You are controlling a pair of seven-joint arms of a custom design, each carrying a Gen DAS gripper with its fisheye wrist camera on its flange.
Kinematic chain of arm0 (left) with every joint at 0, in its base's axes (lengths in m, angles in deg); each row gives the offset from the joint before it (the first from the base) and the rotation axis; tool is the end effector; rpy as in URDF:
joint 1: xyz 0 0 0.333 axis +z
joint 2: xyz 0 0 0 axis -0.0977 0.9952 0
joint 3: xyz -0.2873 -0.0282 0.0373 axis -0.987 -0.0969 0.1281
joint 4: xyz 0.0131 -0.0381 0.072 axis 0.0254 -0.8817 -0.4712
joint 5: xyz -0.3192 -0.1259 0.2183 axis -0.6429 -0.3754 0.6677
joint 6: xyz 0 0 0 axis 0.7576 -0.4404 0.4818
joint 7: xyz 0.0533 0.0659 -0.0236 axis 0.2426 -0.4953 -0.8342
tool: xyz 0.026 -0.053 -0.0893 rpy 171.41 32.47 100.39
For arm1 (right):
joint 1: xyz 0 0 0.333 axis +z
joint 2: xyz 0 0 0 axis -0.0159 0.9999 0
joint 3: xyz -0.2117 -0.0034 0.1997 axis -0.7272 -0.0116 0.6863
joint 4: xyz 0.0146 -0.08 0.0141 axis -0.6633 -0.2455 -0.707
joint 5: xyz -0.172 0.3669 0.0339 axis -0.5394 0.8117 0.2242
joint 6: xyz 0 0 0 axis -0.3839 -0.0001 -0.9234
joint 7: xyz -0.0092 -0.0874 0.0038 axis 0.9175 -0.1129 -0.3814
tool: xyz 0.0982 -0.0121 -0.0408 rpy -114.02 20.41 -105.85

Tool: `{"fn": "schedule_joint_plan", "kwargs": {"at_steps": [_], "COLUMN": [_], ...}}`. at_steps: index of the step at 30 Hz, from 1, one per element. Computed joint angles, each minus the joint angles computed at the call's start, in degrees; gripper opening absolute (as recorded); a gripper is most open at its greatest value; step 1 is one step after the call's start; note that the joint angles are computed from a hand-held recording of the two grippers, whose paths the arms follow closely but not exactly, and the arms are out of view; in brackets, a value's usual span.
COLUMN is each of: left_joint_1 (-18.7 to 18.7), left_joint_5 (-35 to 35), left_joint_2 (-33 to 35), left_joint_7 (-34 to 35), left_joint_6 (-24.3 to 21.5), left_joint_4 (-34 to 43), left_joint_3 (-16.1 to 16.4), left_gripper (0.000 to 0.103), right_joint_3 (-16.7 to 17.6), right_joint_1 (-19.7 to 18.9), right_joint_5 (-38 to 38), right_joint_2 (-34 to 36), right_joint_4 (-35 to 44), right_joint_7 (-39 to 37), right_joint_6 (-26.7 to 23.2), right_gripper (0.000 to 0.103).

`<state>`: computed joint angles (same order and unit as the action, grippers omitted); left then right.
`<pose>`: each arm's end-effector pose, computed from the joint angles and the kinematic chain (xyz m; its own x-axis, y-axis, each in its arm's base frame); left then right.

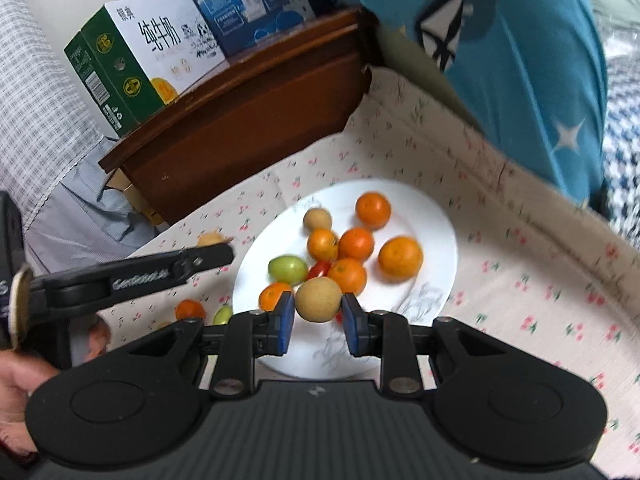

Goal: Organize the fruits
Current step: 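Carry both tan fruits onto the white plate and open both tools, then withdraw both open tools from the plate back to the remaining loose fruits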

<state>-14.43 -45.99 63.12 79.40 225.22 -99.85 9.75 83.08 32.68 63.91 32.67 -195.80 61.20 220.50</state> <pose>0.4252 -0.2658 0.4664 -0.0733 -0.9875 0.1396 -0.6720 -0.0545 -0.7386 0.4214 0.2983 0.4610 0.2914 -0.8403 -0.4571 -0.7866 0.0614 -0.6144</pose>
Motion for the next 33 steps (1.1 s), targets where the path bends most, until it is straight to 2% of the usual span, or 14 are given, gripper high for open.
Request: {"fn": "schedule_joint_plan", "kwargs": {"at_steps": [2,7,12,15,16,18,20,24,33], "left_joint_1": [0.11,0.25,0.27,-0.43,-0.56,-0.06,0.51,-0.04,-3.13], "left_joint_5": [-0.06,-0.02,0.64,0.72,0.8,2.19,4.46,5.77,2.45], "left_joint_2": [0.95,2.92,4.47,4.56,4.41,3.75,2.69,0.49,-5.08], "left_joint_7": [-0.02,-0.33,-0.81,-0.42,-0.45,-2.09,-3.79,-4.83,-0.56], "left_joint_6": [0.42,0.99,1.1,0.46,-0.22,-1.67,-2.81,-7.18,-13.73], "left_joint_4": [0.5,1.81,2.98,3.39,3.6,3.89,3.88,3.96,1.38], "left_joint_3": [0.17,0.5,0.4,0.64,0.54,-0.3,-1.13,-1.54,-0.21], "left_gripper": [0.025,0.025,0.028,0.029,0.032,0.049,0.054,0.073,0.078], "right_joint_3": [-1.38,-1.09,2.69,2.04,1.61,1.29,1.48,1.62,-0.82], "right_joint_1": [1.76,2.3,-1.58,-0.97,-0.51,-0.24,-0.6,-0.74,3.16], "right_joint_5": [2.83,6.33,-1.5,-1.6,-1.08,-0.85,-1.68,-3.4,1.08], "right_joint_2": [0.67,2.13,3.35,3.29,3.22,3.17,2.98,2.67,2.79], "right_joint_4": [0.82,2.26,2.09,1.88,1.86,1.85,1.69,1.36,2.47], "right_joint_7": [-2.63,-6.37,0.08,0.91,0.58,0.77,1.72,2.81,-3.52], "right_joint_6": [-0.83,-1.01,0.96,2.31,2.74,3.18,3.36,4.06,4.39], "right_gripper": [0.026,0.026,0.028,0.029,0.029,0.029,0.029,0.032,0.033]}}
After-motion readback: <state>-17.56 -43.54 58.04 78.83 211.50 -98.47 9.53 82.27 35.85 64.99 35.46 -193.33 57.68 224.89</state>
